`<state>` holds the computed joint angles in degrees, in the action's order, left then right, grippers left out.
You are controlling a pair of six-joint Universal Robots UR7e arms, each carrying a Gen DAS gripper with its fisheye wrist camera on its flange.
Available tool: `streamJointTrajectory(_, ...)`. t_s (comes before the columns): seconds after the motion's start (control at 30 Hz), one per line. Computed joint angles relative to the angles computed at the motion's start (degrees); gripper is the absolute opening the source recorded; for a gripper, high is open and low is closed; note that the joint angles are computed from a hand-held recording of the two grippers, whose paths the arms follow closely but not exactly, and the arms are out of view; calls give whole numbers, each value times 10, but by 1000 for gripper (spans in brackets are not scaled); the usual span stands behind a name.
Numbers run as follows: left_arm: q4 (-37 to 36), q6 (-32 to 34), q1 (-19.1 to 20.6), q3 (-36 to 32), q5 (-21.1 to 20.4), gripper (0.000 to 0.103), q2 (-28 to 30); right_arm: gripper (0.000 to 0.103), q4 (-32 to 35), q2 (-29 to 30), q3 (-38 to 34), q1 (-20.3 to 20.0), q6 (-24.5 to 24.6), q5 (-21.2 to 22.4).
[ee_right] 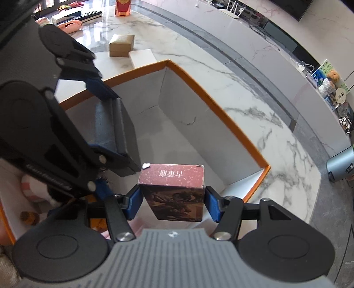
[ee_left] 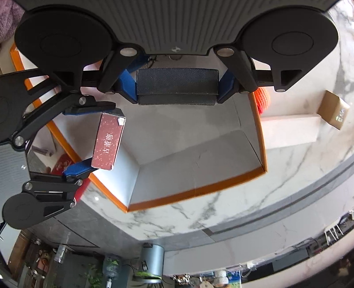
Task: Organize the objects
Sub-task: 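Lift both boxes and carry them over the orange box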
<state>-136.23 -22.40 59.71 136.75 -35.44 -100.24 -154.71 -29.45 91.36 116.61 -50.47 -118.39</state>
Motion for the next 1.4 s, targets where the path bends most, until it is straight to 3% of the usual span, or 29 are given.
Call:
streamJointTrajectory(0.2,-47,7,0,14,-8,91,-19,61,8,4,1,4,2,-2)
streamJointTrajectory(0.47,-30,-7,-37,22,30,84,-82,61,-7,20,-7,13,-6,-26)
streamJointTrajectory(0.67,14,-11,-37,14,45,81,-105,61,-13,35,-24,20,-4,-23)
streamJointTrajectory(0.9,51,-33,-25,20,38,78,-142,61,6,61,-55,28,-2,-37)
streamJointTrajectory(1.23,57,-43,-8,24,8,76,-175,61,80,78,-98,33,49,20)
streamJointTrajectory(1.4,46,-26,-4,29,-4,75,-184,61,61,78,-96,48,24,-1)
